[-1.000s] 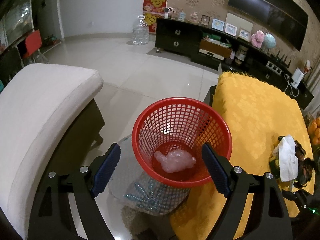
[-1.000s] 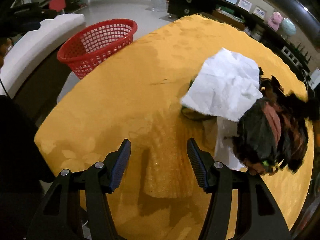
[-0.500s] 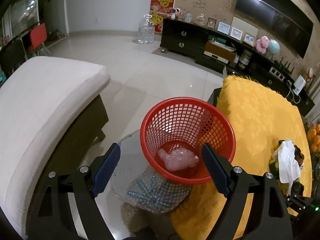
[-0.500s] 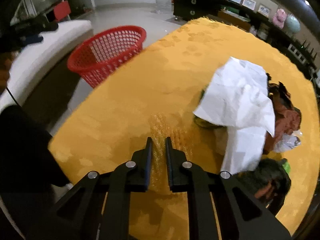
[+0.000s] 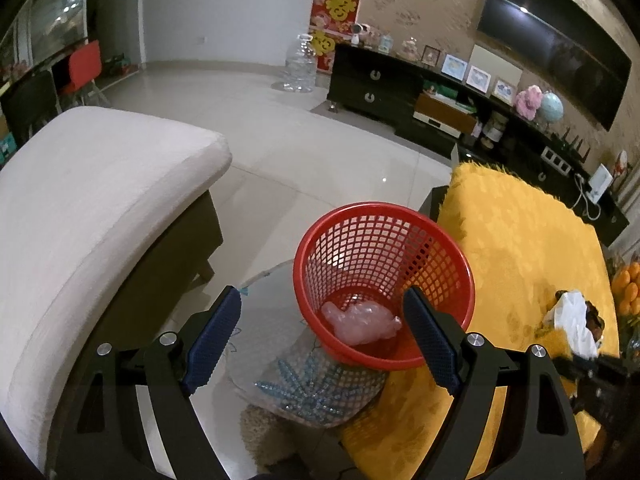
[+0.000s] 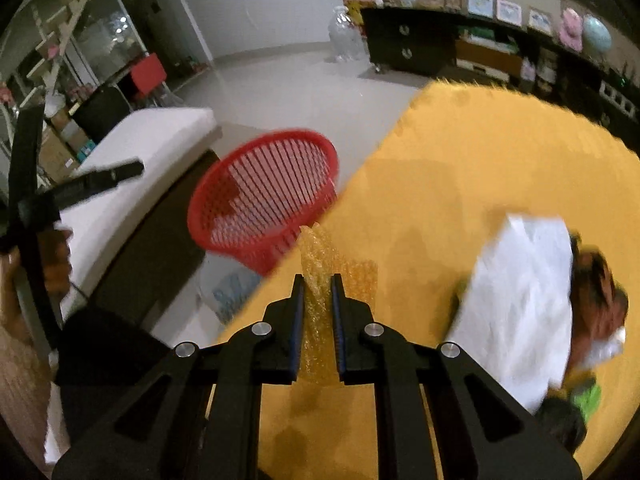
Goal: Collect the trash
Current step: 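Grasp the orange bubble wrap sheet with the right gripper, then drop the bubble wrap into the wastebasket by opening the right gripper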
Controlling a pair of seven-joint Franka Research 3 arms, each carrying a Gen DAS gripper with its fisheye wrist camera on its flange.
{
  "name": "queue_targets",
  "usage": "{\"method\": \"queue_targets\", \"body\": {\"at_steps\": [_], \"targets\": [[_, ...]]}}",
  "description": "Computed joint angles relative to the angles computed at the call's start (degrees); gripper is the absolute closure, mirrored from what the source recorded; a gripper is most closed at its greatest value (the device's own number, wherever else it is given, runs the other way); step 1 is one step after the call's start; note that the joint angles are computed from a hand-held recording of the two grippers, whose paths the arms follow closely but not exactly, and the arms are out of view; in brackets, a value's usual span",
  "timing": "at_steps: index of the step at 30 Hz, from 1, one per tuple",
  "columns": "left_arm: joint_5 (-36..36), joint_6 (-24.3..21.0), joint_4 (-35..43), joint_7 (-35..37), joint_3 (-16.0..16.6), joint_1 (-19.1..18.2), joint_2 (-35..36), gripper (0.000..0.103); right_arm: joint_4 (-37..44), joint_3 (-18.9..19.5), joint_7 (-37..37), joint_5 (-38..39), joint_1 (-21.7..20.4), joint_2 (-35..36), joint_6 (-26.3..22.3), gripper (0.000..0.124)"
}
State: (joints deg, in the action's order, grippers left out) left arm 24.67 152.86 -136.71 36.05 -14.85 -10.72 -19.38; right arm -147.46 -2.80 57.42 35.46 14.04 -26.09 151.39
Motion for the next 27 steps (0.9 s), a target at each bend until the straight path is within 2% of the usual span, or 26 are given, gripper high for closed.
{"method": "queue_targets", "body": {"at_steps": [7,15,17,21,27], "targets": [[0.9,-0.4,-0.8,-0.2,-0.1,0.4,-1.5,0.023,10.7,2.3,-0.5,0.2,2.5,10.2,2.7,0.111],[1.2,-0.9,-1.8,-0.4,0.2,1.2,-3.1,0.023,18.0,4.7,1.4,-1.7,2.6,17.7,2.4,0.108],[1.1,-0.9,-2.0,-0.5,0.2,1.3,-3.3,0.023,18.5,5.1,2.0,-1.8,2.7,18.4,2.3,0.103],[1.2,-1.2,-1.8,-0.4,0.0,1.3,-3.2,0.023,17.9,5.3,2.6,-1.0,2.8,18.2,3.3,0.076],[1.3,-1.3,-1.6,-0.5,-0.2,1.2,-3.2,0.023,15.5,4.8,2.9,-1.1,2.4,15.7,5.0,0.074]]}}
